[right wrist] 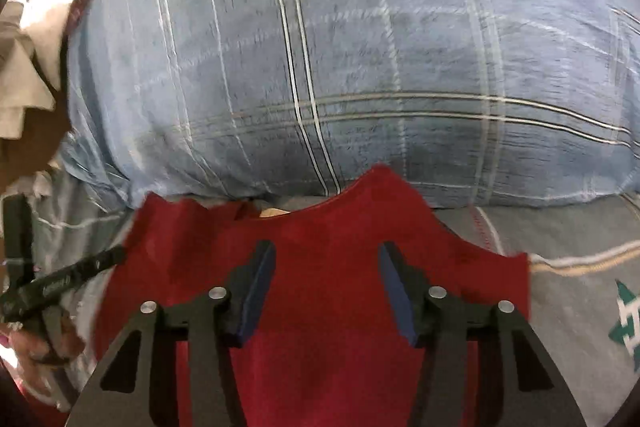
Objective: Fold small clothes
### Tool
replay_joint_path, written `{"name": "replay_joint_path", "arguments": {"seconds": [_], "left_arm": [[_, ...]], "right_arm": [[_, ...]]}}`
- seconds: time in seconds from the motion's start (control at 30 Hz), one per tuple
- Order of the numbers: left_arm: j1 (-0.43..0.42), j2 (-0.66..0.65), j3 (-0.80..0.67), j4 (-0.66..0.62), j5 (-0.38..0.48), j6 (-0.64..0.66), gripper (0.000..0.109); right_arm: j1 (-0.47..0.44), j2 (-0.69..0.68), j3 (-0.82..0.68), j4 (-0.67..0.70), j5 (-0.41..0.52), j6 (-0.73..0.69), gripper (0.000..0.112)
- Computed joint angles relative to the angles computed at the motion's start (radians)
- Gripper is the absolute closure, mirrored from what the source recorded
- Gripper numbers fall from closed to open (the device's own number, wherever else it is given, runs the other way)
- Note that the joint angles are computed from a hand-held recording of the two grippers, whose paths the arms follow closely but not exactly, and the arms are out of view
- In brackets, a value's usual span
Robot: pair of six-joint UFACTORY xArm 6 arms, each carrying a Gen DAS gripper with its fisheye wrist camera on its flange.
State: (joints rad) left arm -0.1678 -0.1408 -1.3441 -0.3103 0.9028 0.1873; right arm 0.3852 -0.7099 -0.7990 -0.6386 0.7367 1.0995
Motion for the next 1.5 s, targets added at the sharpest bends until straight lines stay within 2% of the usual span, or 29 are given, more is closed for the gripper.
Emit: {"name": "replay_joint_path", "arguments": {"seconds": [0.13, 0.17, 0.2, 0.23, 0.27, 0.33, 0.4, 0.43, 0.5, 0.53, 0.6, 0.67, 0.73, 0.77, 0.83, 0.9, 0.97, 1.03, 1.1, 1.13, 1.17, 1.2, 1.27, 1.33, 1.37, 1.4, 1.43, 1.5], "left_arm": [[-0.005, 0.020, -0.008, 0.013, -0.020, -0.014, 0.042], [-0.007, 0.020, -0.009, 0.016, -0.022, -0.015, 0.042], [-0.007, 0.020, -0.007, 0.018, -0.024, -0.017, 0.042], [-0.006, 0.019, -0.006, 0.020, -0.025, -0.021, 0.042], [-0.009, 0.013, 0.001, 0.024, -0.027, -0.027, 0.042], [-0.008, 0.007, 0.002, 0.036, -0.023, -0.040, 0.042], [0.002, -0.010, 0.008, 0.031, -0.015, -0.039, 0.044], [0.007, -0.018, 0.013, 0.027, -0.013, -0.037, 0.044], [0.020, -0.044, 0.023, 0.008, -0.003, -0.027, 0.044], [0.027, -0.055, 0.026, -0.007, 0.009, -0.017, 0.044], [0.042, -0.080, 0.029, -0.046, 0.052, 0.013, 0.044], [0.053, -0.114, 0.044, -0.072, 0.081, 0.034, 0.044], [0.058, -0.163, 0.071, -0.083, 0.089, 0.028, 0.044], [0.067, -0.182, 0.081, -0.093, 0.099, 0.033, 0.044], [0.088, -0.222, 0.101, -0.122, 0.134, 0.050, 0.044], [0.124, -0.283, 0.147, -0.139, 0.168, 0.077, 0.044], [0.153, -0.331, 0.191, -0.137, 0.176, 0.094, 0.043], [0.190, -0.373, 0.248, -0.142, 0.168, 0.105, 0.043], [0.209, -0.381, 0.274, -0.161, 0.166, 0.116, 0.043], [0.212, -0.375, 0.275, -0.161, 0.170, 0.116, 0.043], [0.217, -0.368, 0.272, -0.172, 0.182, 0.122, 0.043], [0.227, -0.363, 0.264, -0.197, 0.201, 0.139, 0.043], [0.236, -0.375, 0.267, -0.227, 0.211, 0.168, 0.043], [0.244, -0.389, 0.268, -0.248, 0.228, 0.206, 0.043], [0.249, -0.397, 0.266, -0.255, 0.251, 0.236, 0.043], [0.255, -0.405, 0.269, -0.262, 0.270, 0.266, 0.043], [0.253, -0.412, 0.278, -0.264, 0.273, 0.285, 0.043], [0.260, -0.451, 0.307, -0.272, 0.298, 0.336, 0.044]], "right_arm": [[-0.099, 0.083, -0.022, 0.079, 0.017, -0.048, 0.060], [-0.127, 0.086, -0.008, 0.083, 0.008, -0.041, 0.064], [-0.154, 0.074, 0.018, 0.094, -0.025, -0.023, 0.076], [-0.171, 0.057, 0.037, 0.108, -0.051, -0.009, 0.079], [-0.187, 0.034, 0.058, 0.139, -0.081, -0.008, 0.080], [-0.180, -0.006, 0.075, 0.151, -0.065, -0.009, 0.080], [-0.144, -0.070, 0.093, 0.146, -0.016, -0.015, 0.076], [-0.108, -0.129, 0.112, 0.118, 0.027, -0.004, 0.071], [-0.013, -0.241, 0.141, 0.026, 0.146, 0.056, 0.046], [0.012, -0.268, 0.145, 0.003, 0.178, 0.069, 0.044], [0.132, -0.356, 0.169, -0.045, 0.310, 0.111, 0.044], [0.206, -0.385, 0.177, -0.055, 0.391, 0.124, 0.044], [0.248, -0.407, 0.199, -0.052, 0.434, 0.120, 0.046], [0.246, -0.392, 0.204, -0.041, 0.423, 0.113, 0.047], [0.286, -0.379, 0.210, -0.057, 0.470, 0.114, 0.062], [0.329, -0.364, 0.212, -0.095, 0.487, 0.132, 0.081], [0.393, -0.384, 0.204, -0.128, 0.537, 0.155, 0.092], [0.525, -0.423, 0.204, -0.186, 0.656, 0.214, 0.094], [0.657, -0.398, 0.184, -0.240, 0.823, 0.282, 0.112], [0.668, -0.397, 0.193, -0.239, 0.862, 0.290, 0.111], [0.649, -0.410, 0.205, -0.215, 0.859, 0.301, 0.111], [0.622, -0.462, 0.238, -0.189, 0.814, 0.325, 0.110], [0.647, -0.540, 0.277, -0.196, 0.771, 0.388, 0.102], [0.730, -0.588, 0.301, -0.244, 0.767, 0.451, 0.083], [0.789, -0.573, 0.294, -0.274, 0.812, 0.490, 0.065], [0.806, -0.552, 0.288, -0.280, 0.832, 0.502, 0.057], [0.784, -0.542, 0.287, -0.270, 0.811, 0.488, 0.056], [0.654, -0.561, 0.321, -0.198, 0.673, 0.429, 0.057]]}}
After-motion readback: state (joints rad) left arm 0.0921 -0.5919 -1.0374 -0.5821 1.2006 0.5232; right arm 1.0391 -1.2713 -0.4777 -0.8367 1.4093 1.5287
